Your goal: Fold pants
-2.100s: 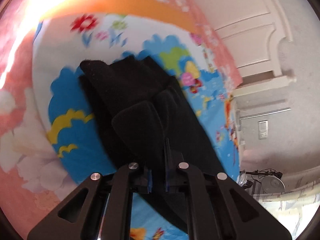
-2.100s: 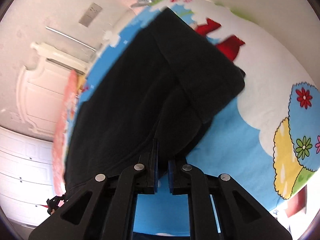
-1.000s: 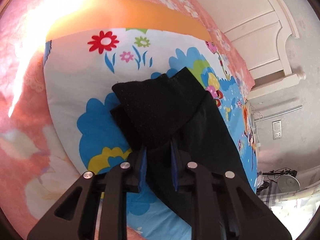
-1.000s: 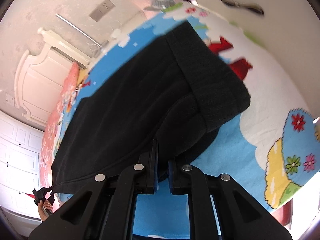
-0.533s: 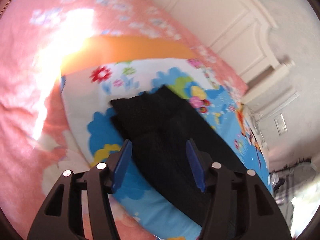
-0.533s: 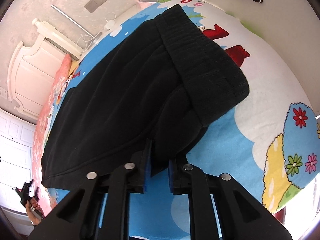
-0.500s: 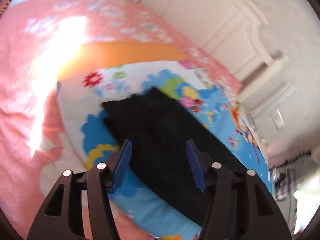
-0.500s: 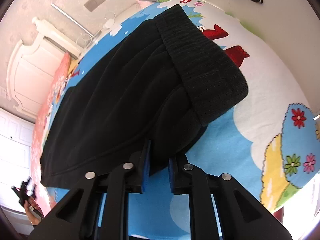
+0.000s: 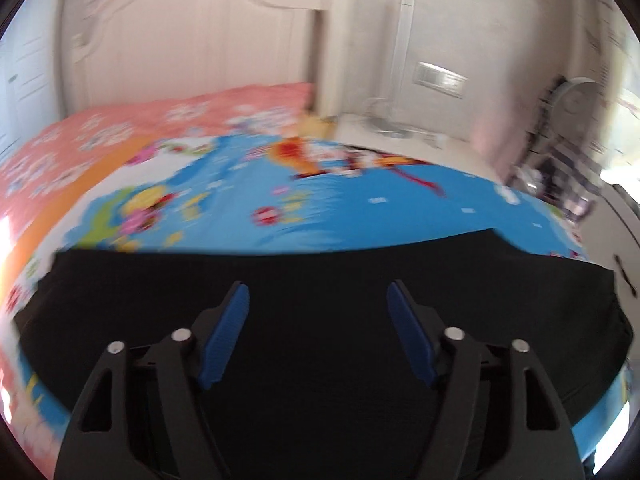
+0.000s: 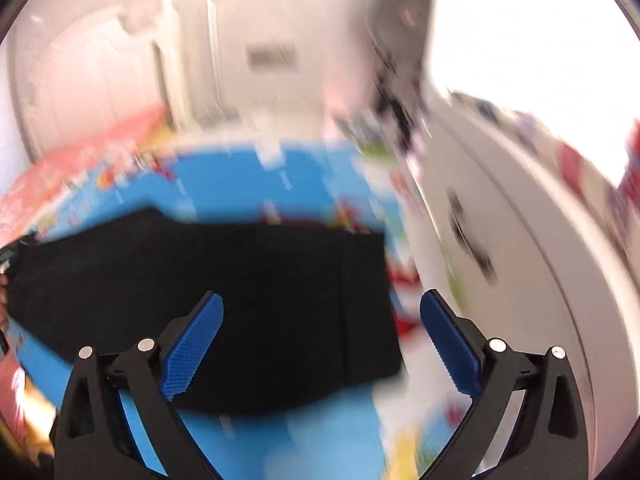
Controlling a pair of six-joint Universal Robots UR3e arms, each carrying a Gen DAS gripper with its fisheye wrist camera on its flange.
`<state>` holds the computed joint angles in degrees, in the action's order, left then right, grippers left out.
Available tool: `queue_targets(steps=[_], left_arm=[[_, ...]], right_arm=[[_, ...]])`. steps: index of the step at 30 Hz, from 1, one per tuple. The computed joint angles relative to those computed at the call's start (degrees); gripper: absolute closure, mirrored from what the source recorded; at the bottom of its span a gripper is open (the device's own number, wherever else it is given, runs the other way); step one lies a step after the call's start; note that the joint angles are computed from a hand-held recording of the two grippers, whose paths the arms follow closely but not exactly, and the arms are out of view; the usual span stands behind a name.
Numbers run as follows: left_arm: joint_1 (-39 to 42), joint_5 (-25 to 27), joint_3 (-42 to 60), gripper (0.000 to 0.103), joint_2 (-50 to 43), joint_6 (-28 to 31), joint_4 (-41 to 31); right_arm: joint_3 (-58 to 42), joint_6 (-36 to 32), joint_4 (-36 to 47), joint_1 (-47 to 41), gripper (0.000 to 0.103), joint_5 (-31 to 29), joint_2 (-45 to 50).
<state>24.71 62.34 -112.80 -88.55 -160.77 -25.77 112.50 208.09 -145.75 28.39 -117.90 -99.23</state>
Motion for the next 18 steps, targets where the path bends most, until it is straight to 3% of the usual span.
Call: queue_targets(steps=[3,6,8,10,13,16,18], left_arm=[[-12.33,0.22,13.09,0.043,-9.49,-3.17,-1.6],[-23.17,3.52,28.92,0.063,-20.79,-5.3,-7.0],[-29.53,6.12,39.8,0.072,-28.99,-4.36,-11.39],[-33.52,8.52,50.35,0.074,-36.65,-3.38,-17.5],[-35.88,13.3,61.88,0.074,-46.62,-1.65,-21.26],[-34.04,16.21,62.72,0.072,-50.44,-6.06,-12.57],[-29.92,14.83,58.31,0.06,-48.75,-14.35,-5.25]], right_arm=[[-7.89,-7.17,-7.16,-6.34,0.006,5.82,11.01],[-16.46,-7.07,-5.02,-11.03,0.007,8.54,22.08],[-19.41,-7.15,-3.08,-11.88,0.007,5.82,27.24],[-21.71,-6.07,1.82,-12.09,0.007,0.44,32.61],[-14.58,-3.06,-1.51,-15.46,0.005,6.16,29.43],[-16.48,-3.34,0.92,-13.26,0.004,1.84,30.99],[-16.88,-2.95,0.76,-12.19,0.004,-0.54,31.65]])
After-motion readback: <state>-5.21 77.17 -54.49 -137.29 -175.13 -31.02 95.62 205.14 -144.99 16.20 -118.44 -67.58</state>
